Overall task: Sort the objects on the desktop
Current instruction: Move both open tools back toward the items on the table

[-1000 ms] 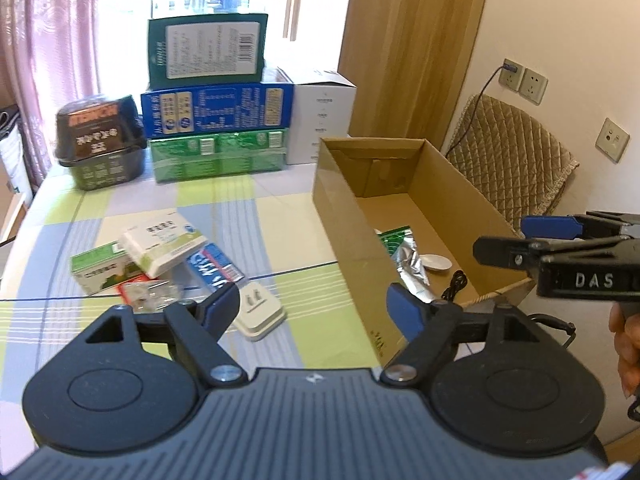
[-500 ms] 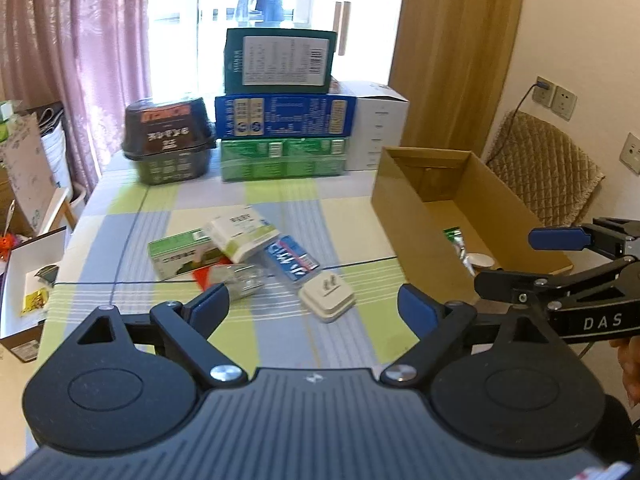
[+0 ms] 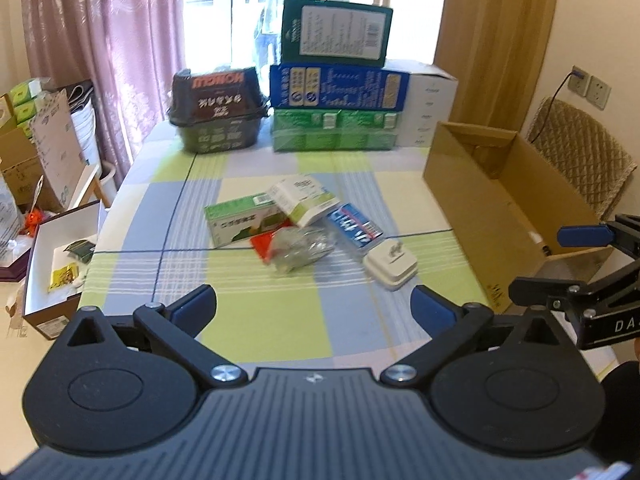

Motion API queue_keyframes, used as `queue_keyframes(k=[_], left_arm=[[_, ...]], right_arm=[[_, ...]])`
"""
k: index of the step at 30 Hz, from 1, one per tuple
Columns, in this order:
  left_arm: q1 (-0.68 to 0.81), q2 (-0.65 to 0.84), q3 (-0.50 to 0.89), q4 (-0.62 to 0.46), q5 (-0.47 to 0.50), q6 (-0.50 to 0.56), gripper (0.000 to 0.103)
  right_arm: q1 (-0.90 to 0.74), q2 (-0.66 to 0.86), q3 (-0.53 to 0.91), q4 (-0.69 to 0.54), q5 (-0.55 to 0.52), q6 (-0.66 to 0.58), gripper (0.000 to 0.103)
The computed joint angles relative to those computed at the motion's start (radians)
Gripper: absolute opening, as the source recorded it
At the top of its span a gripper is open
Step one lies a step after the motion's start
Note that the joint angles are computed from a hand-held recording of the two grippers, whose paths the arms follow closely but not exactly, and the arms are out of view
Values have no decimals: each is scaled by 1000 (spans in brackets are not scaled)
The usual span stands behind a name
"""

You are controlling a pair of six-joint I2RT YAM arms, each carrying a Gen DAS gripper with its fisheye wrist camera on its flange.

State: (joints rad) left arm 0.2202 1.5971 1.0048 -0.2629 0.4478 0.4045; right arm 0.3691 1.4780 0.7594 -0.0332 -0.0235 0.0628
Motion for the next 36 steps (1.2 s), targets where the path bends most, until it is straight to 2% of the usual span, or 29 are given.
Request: queue_keyframes(k=[12,19,36], left_arm=[[-10,204,77,74,-72,2,102],[-38,325,136,122,-147,-2,102],[-84,520,284,144,-196,-20,102]], right_arm=[[-5,241,53,172,6,29,101],[-17,383,139,200,9,18,101],[-51,587,285,240,19,-16,101]])
